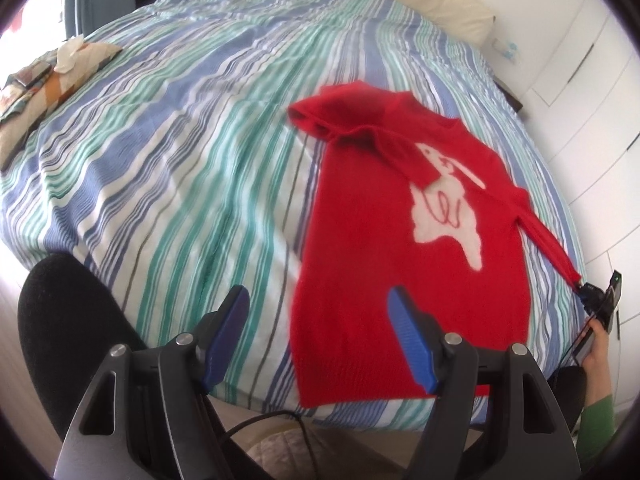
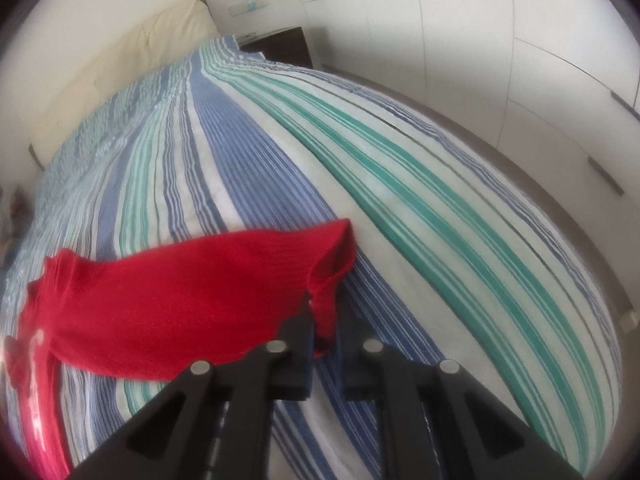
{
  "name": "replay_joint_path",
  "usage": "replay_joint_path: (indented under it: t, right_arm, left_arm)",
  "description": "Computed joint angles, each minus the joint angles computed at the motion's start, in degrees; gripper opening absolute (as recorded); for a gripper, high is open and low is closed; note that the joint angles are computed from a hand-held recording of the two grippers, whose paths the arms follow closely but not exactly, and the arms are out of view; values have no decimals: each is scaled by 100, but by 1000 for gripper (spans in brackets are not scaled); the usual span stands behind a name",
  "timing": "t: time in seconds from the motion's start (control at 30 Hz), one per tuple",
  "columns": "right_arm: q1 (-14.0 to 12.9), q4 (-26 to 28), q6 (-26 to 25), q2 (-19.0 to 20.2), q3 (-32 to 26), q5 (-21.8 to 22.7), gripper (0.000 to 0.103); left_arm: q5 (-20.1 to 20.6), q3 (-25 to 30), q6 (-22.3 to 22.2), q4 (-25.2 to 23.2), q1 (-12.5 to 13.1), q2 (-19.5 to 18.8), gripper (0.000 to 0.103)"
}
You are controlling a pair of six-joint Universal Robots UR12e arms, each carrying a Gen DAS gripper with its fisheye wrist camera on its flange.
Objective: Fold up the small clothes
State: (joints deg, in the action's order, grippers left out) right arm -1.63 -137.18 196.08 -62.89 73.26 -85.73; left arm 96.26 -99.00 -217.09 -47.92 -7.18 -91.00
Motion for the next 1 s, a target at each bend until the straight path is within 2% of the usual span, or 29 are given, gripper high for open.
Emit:
replay_joint_path:
  t: [0.1,0.17,0.23,0.3,0.4,0.43,0.47,0.5,0.57,0.7,0.83,0.93,0.97,1.0]
  right_arm:
    - [-194,-280,486,-76,217,758,10]
    - [-348,-553,983,-122,386,1383,19]
    - [-460,-897,1340,-161,550,1830,30]
    - [-522,-1161,1536,-159,635,2150,43]
    - [-540,-1191,1592,-58,550,2365,44]
    - [-499,-1049,1446,-21,459,2252,39]
    - [-429,-758,1198,-12,348,1899,5]
    - [-357,-475,1014,-3,244,1522,3]
    - [-299,-354,998,-23,219,1181,3]
    - [-113,-230,800,-83,161,179,3]
    - [-117,117,797,-26,50,72,3]
    - [-39,231,571,12,-41,-215,2]
    - [-38,188,569,4,-27,-210,5]
    - [-66,78,613,-17,24,-68,14]
  left_arm:
    - [-3,-8,-12,-35,1,6,74]
    - [-9,0,4,-60,-2,-2,74]
    - [-7,15,28,-69,-11,-19,74]
    - [-32,41,54,-77,-19,-50,74]
    - [-74,142,119,-190,-45,-155,74]
    - [-138,190,157,-256,-44,-194,74]
    - [-210,213,186,-254,-41,-215,74]
    - [-229,220,199,-207,-48,-219,73]
    - [-100,240,221,-146,-86,-219,74]
    - [87,266,268,-201,-103,-206,74]
    - [159,291,307,-345,-59,-204,74]
    - [263,387,515,-337,-24,-198,74]
    - [346,437,632,-275,-22,-197,74]
    - [432,496,767,-193,-19,-197,74]
